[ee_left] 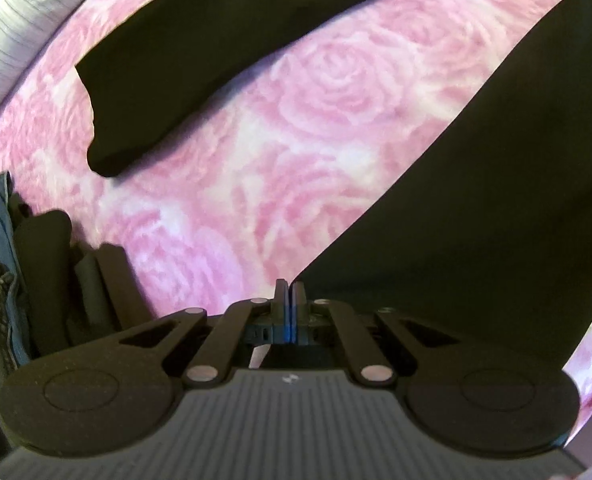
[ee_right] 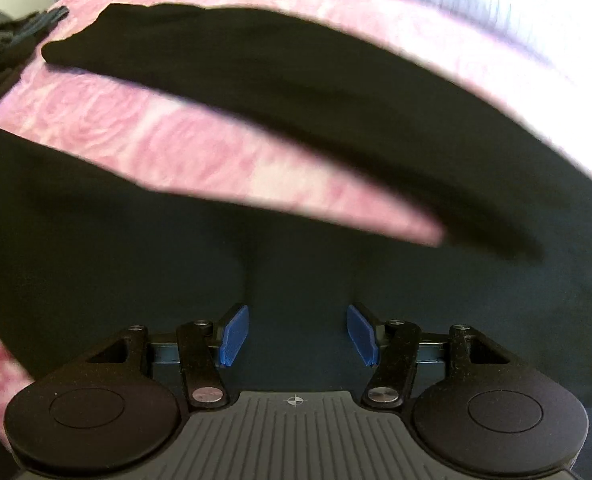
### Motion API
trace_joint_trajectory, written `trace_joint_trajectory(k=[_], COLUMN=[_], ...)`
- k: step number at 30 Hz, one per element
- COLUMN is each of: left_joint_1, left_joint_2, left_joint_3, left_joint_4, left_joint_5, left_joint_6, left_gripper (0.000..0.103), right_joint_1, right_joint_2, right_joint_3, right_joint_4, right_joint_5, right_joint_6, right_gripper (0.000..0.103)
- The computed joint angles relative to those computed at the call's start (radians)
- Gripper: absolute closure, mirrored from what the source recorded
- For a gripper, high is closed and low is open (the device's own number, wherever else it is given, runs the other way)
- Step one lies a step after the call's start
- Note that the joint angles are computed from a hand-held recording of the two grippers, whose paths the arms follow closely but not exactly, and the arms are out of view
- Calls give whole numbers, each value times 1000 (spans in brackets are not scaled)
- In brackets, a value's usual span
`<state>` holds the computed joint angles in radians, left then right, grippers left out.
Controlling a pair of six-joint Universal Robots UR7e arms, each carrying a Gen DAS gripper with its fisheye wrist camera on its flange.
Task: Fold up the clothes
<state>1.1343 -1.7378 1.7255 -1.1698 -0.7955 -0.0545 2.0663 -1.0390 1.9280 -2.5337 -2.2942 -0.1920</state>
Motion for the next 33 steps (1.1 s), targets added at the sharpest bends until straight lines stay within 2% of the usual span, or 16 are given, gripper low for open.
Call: trace_joint_trajectory(k=[2,4,5,7,9,10,13,15,17,19,22,24,25,26,29,33], left_joint_1=[11,31,39,34,16,1,-50,-127,-223,-337,-507,-579,-593,-583,-542,-524], left_joint_2=[9,24,32,34,25,4,-54,-116,-183,-261,-360,-415,-433,-437,-417,-355], left_joint_3=[1,-6,-11,-8,-12,-19,-45,-41,-23,35,164,249,278,292,278,252], left_joint_4=[-6,-29,-38,-43,-9,-6,13,107,206,301,432,495,512,523,519,544], left_joint_5=[2,8,11,49,102,91,58,28,-26,-111,-176,-161,-147,-138,-138,-140], left_joint_6=[7,-14,-26,-39,-44,-35,-17,-39,-46,-16,16,17,4,-10,-30,-64], left_gripper=[101,101,101,103,101,101,89,76,76,71,68,70,77,90,97,99], right_joint_1=[-24,-53,-60,-53,-48,-47,-17,9,32,50,59,52,47,42,21,-52], right_joint_2=[18,34,42,58,53,35,-20,-53,-94,-141,-222,-296,-339,-381,-501,-651], right_joint_3=[-17,-44,-45,-31,-32,-30,8,42,86,129,187,225,243,258,295,359], right_joint_4=[-11,52,35,-94,-144,-134,-95,-60,-12,59,167,235,270,303,363,258], right_joint_5=[20,55,45,-39,-95,-87,-79,-77,-90,-110,-120,-123,-132,-142,-190,-252], right_joint_6=[-11,-18,-49,-81,7,46,64,91,175,307,525,710,804,888,1026,974], right_gripper=[44,44,44,44,44,44,44,44,43,43,43,43,43,43,43,43])
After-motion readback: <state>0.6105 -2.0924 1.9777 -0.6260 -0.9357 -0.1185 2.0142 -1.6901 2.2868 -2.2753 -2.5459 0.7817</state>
